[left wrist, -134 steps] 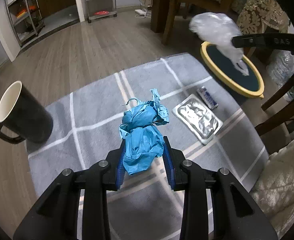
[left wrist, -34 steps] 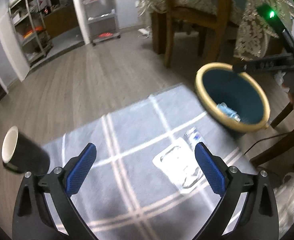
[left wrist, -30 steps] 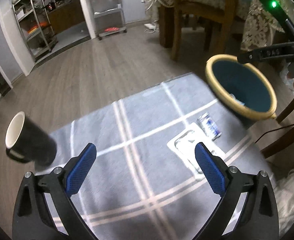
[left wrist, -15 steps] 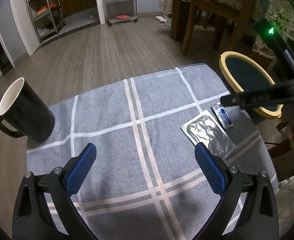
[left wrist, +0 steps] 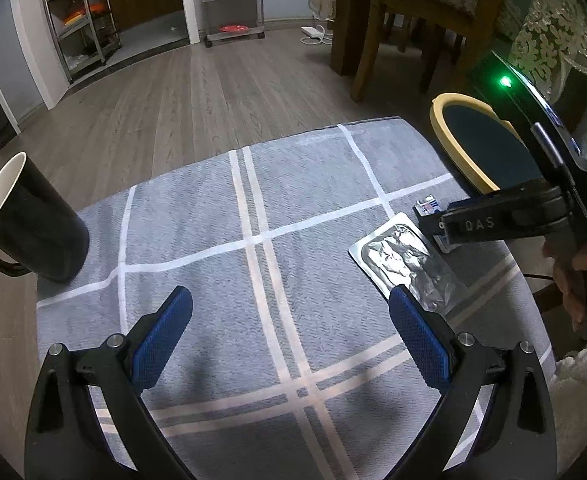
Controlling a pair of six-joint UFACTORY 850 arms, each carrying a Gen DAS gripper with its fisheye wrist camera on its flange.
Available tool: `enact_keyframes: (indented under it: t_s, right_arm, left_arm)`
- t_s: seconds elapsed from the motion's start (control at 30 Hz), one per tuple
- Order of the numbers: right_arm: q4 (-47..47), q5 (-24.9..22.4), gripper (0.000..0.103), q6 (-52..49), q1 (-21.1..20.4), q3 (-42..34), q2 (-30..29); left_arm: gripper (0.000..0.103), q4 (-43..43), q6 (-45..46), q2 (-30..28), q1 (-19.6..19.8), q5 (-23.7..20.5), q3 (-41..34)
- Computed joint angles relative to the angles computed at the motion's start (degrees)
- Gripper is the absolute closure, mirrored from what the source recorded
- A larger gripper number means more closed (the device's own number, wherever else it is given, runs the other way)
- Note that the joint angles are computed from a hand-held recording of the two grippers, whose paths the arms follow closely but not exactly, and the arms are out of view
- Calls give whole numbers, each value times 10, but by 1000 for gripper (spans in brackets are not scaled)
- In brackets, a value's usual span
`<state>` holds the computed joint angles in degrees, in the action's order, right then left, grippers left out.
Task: Collect trash
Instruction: 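Move both open tools back over the foil tray and white box, then grasp the white-blue box with the right tool, then grasp the foil blister tray with the left tool while the right tool holds the box over the bin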
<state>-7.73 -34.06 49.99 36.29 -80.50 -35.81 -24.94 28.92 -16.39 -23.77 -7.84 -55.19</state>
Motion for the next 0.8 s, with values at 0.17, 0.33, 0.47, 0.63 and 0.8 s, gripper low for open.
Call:
enact_keyframes:
  t_s: [0.17,0.33,0.47,0.63,0.8]
  right_arm:
    - [-40,-33,71,11,10,-19,-13]
    - [-19,-6,71,13,2,-4,1]
    - [-32,22,71,33,-6,10,24]
    - [-73,38,71,67,-16,27,54]
    - [-144,35,71,114,-25,39,80]
  left_arm:
    - [6,-4,8,-1,-5,0,0]
    - [6,-3,-8,-5,-16,-8,-6]
    - [6,44,-63,-12,-33,-9,-12]
    - [6,137,-181,-31,-60,-16,-29]
    - [6,114,-203,-63,-84,-38,-56]
